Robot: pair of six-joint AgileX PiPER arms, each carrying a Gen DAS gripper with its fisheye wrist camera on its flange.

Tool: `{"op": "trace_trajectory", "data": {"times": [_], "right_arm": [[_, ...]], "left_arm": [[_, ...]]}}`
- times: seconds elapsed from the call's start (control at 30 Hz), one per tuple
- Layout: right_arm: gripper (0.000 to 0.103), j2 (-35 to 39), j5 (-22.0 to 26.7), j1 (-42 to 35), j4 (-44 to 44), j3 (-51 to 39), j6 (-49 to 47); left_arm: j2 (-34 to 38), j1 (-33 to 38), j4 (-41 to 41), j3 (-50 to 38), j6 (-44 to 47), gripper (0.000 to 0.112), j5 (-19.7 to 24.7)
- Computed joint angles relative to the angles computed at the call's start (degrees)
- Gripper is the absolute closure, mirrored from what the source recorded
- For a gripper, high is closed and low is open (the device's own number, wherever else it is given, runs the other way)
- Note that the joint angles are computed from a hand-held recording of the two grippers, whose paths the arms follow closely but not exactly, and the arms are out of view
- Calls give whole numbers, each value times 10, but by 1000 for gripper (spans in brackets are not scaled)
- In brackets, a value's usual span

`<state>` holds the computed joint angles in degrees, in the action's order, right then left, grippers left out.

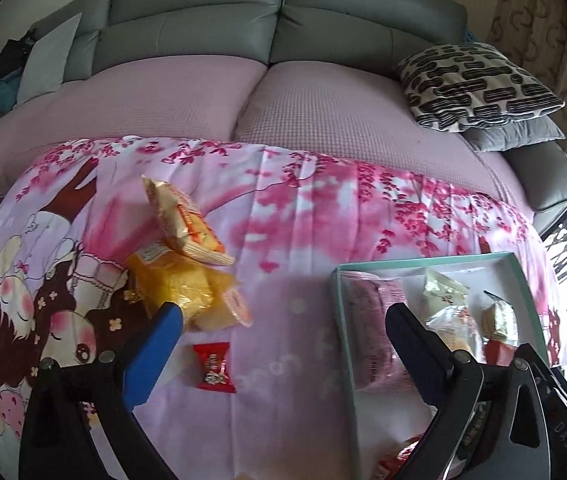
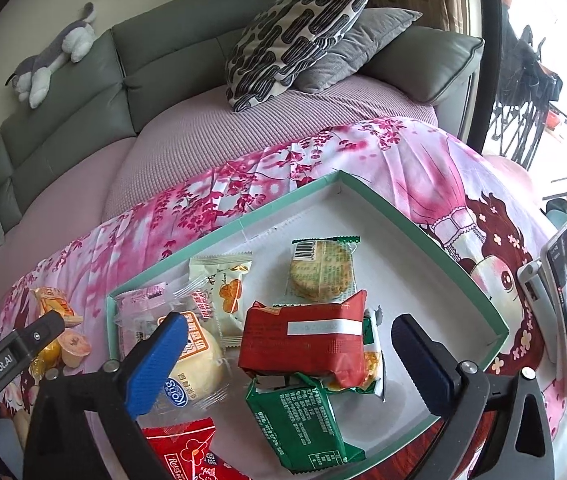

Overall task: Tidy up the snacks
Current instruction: 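Move both open tools back over the snack pile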

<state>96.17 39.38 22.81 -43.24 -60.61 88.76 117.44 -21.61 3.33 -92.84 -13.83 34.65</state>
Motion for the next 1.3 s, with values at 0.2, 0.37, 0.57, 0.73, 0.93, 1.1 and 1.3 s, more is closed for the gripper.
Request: {"op": "trace_trajectory", "data": {"times": [0.2,0.37,0.57,0.73,0.93,1.1,1.3], "right_arm": [[0,-3,-3,1,-12,4,17],[0,-6,-4,3,-24,8,35],[0,0,6,14,-25,-8,26],[0,4,30,41,-63,-30,52],[0,24,35,71,-83,-73,57],[0,73,27,92,-43,-140,6],[0,147,24,119,24,-233,-73]], "left_arm": [[-1,10,-24,5,10,10,-8],[-6,15,-30,13,9,10,-16],[-17,32,-45,23,20,10,-22],[-35,69,-73,33,42,10,-28],[-56,133,-40,44,1,10,-39],[-50,177,-8,34,-19,10,-24],[-22,218,-44,11,20,10,8]]}}
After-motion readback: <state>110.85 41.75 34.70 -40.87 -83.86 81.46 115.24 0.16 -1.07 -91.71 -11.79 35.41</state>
